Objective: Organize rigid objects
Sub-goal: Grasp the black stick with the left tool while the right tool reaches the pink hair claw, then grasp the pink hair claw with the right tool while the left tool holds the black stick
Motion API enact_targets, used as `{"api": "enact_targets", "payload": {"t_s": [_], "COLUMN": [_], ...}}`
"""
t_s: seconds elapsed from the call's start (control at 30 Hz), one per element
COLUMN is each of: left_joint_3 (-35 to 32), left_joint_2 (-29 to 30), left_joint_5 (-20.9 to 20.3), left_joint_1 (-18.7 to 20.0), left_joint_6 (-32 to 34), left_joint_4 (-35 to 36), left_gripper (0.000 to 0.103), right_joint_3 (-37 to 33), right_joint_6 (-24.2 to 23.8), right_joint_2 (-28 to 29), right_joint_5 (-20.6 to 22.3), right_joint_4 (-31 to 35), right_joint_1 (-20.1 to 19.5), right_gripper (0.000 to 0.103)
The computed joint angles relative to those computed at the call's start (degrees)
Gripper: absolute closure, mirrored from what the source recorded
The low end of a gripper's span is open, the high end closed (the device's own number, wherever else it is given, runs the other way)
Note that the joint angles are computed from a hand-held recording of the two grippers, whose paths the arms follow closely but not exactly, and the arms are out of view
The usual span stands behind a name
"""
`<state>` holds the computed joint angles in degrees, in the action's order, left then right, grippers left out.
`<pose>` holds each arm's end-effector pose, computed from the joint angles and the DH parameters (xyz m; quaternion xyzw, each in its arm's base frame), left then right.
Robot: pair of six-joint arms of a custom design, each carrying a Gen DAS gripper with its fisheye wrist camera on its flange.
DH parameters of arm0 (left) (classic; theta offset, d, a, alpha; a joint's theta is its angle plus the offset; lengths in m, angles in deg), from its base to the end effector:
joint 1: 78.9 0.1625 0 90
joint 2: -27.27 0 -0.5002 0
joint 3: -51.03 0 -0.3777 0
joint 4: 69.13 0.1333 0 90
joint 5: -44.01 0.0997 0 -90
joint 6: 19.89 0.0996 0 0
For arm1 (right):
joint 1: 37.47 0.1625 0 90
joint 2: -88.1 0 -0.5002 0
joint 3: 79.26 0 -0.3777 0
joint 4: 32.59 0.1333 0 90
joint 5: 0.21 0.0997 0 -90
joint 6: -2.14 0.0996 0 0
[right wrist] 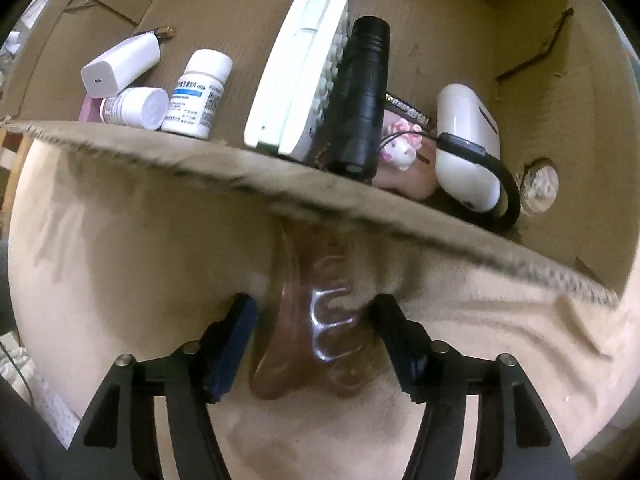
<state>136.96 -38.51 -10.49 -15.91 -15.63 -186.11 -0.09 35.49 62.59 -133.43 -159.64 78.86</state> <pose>-0.1333 -0.6823 0.4199 0.2387 0.9204 -0.1156 0.2872 0.3910 -0.6434 -0.0244 -0.0032 -0.9215 0.0648 0.3829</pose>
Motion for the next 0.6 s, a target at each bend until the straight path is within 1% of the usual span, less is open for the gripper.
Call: {"api": "enact_targets", "payload": {"t_s": [0.03, 0.07, 0.1, 0.13, 0.2, 0.3, 0.37, 0.47, 0.53, 0.6], "left_joint_3": [0.1, 0.1, 0.1, 0.2, 0.8, 2.5, 3.1, 3.9, 4.2, 4.4], "left_joint_2": [0.0, 0.1, 0.2, 0.2, 0.2, -0.1, -0.2, -0.3, -0.3, -0.2], "left_joint_5": [0.2, 0.3, 0.4, 0.6, 1.3, 3.0, 3.5, 4.6, 5.3, 6.6], "left_joint_1": [0.0, 0.1, 0.1, 0.1, -0.2, -0.6, -0.6, -0.4, -0.2, -0.3], "left_joint_6": [0.1, 0.0, -0.1, -0.1, 0.6, 2.8, 3.4, 4.6, 5.0, 5.3], "left_joint_4": [0.0, 0.1, 0.2, 0.1, -0.9, -3.7, -4.5, -6.3, -7.1, -8.3], "left_gripper": [0.085, 0.085, 0.085, 0.085, 0.085, 0.085, 0.085, 0.085, 0.085, 0.085], "right_joint_3": [0.1, -0.1, 0.9, 0.3, 1.8, 3.2, 4.2, 5.3, 7.1, 8.4], "right_joint_6": [-0.5, -0.9, -2.1, -2.3, -2.9, -3.3, -4.6, -4.6, -4.8, -6.5], "right_joint_2": [-0.1, 0.0, -0.5, -0.5, -1.1, -2.0, -2.6, -3.2, -4.2, -4.8], "right_joint_5": [0.1, 0.0, -0.1, -0.5, 0.1, 2.0, 4.1, 5.1, 6.4, 6.9], "right_joint_4": [-0.1, -0.1, -1.1, -0.6, -2.7, -4.5, -7.8, -12.3, -16.6, -20.5], "right_joint_1": [0.0, 0.1, 0.0, 0.4, 0.4, 1.2, 2.0, 3.7, 4.4, 5.0], "right_gripper": [0.035, 0.037, 0.048, 0.062, 0.065, 0.067, 0.067, 0.067, 0.067, 0.067]}}
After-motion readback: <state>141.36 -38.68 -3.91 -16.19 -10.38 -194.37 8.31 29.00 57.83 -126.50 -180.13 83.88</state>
